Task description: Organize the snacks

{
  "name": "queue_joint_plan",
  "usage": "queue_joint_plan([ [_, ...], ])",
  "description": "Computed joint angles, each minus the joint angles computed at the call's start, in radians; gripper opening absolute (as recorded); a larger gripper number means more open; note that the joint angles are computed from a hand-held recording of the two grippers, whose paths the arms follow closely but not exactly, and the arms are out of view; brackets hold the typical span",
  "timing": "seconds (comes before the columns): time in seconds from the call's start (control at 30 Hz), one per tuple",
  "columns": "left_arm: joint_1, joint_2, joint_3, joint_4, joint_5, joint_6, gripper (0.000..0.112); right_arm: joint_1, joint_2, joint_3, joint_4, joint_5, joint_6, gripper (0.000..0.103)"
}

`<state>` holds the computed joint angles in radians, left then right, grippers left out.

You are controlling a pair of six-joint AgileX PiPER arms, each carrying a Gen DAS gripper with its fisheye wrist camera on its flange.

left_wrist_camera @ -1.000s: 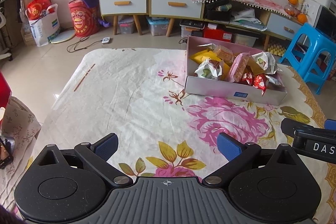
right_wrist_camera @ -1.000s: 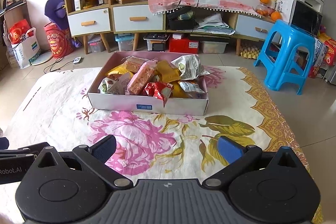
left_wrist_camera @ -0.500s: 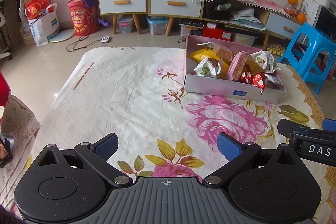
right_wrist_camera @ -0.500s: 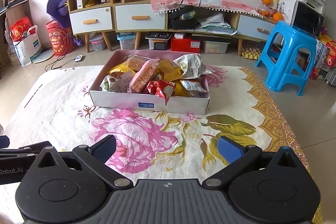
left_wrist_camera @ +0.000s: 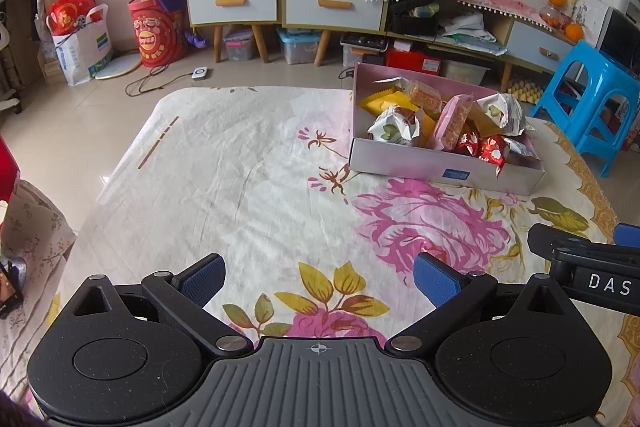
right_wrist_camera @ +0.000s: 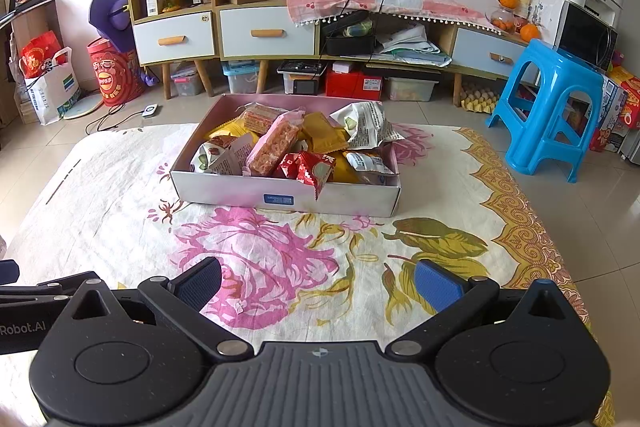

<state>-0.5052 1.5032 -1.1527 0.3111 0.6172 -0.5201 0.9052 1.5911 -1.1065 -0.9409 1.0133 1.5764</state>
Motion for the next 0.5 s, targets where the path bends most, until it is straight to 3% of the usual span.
queue_joint_plan([
  [0.5,0.000,0.001,0.006,0.000,-0.006,0.000,0.101,0.001,0.001,0.002,-0.002,-0.002,0.004,0.095],
])
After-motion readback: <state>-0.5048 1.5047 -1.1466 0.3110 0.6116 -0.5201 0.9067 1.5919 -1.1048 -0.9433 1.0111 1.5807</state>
